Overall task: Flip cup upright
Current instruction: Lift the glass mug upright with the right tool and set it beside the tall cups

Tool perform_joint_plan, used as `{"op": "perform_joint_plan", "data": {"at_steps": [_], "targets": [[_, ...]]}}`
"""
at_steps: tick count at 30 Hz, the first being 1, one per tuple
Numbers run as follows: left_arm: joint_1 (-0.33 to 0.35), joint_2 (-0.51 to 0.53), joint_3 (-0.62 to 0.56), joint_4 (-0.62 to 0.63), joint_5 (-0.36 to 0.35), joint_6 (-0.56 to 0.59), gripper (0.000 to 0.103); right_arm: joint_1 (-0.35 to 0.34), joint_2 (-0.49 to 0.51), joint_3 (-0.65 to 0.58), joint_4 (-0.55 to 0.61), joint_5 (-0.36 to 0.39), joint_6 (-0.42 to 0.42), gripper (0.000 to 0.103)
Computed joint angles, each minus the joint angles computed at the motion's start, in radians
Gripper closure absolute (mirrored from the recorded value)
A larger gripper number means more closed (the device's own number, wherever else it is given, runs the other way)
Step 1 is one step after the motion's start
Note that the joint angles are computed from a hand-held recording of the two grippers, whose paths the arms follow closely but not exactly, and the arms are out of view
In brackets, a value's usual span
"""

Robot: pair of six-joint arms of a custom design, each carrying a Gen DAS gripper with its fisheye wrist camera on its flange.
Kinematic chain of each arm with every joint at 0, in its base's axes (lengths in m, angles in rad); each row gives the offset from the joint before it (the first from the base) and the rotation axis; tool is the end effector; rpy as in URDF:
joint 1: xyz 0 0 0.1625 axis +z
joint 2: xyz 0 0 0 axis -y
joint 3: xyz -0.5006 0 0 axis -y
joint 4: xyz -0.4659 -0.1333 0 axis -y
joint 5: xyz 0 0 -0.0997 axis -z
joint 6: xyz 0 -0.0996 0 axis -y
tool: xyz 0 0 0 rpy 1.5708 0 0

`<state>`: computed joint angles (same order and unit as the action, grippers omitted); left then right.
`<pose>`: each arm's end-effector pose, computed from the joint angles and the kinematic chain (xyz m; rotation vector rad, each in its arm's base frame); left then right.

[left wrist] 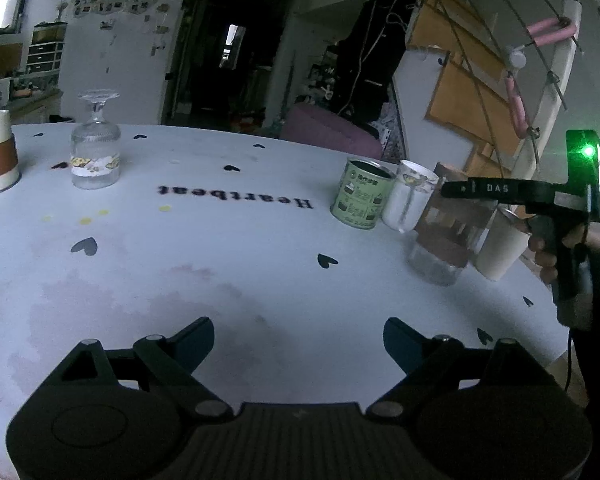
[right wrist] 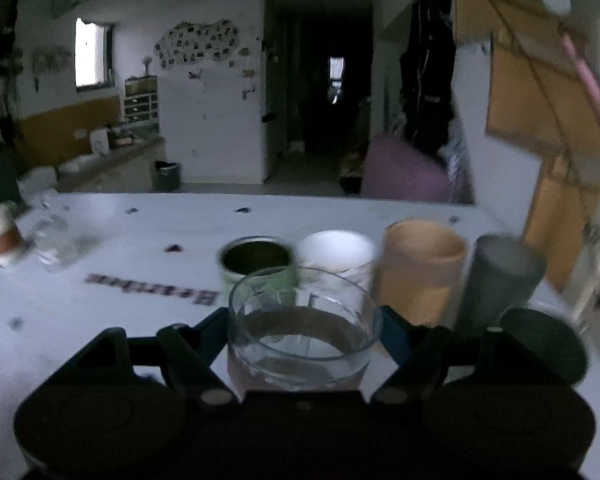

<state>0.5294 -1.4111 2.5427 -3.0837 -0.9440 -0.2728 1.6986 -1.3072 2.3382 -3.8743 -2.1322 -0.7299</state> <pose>-0.2487 -0.3676 0.1973 0.8603 2.5802 -0.9522 0.1408 -0.4656 0.3167 0.4379 -1.9676 1.2224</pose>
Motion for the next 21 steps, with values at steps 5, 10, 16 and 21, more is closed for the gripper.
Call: {"op": "perform_joint_plan", "data": {"at_steps": [5, 10, 16, 21], "targets": [[-0.001, 0.002, 0.001, -0.001, 0.002, -0.001, 0.012, -0.02, 0.011, -0.017, -0.08, -0.037, -0.117, 0.023], [-0.004, 0.011, 0.0, -0.002, -0.002, 0.0, 0.012, -0.038, -0.003, -0.01, -0.097, -0.029, -0.151, 0.023], [-0.008, 0.029, -0.007, -0.012, 0.009, 0.008, 0.011, -0.041, 0.0, -0.002, -0.167, -0.014, -0.157, 0.014], [-0.018, 0.044, -0.013, -0.022, 0.026, 0.017, 0.011, -0.027, -0.029, 0.022, -0.169, 0.003, -0.115, 0.012]]}}
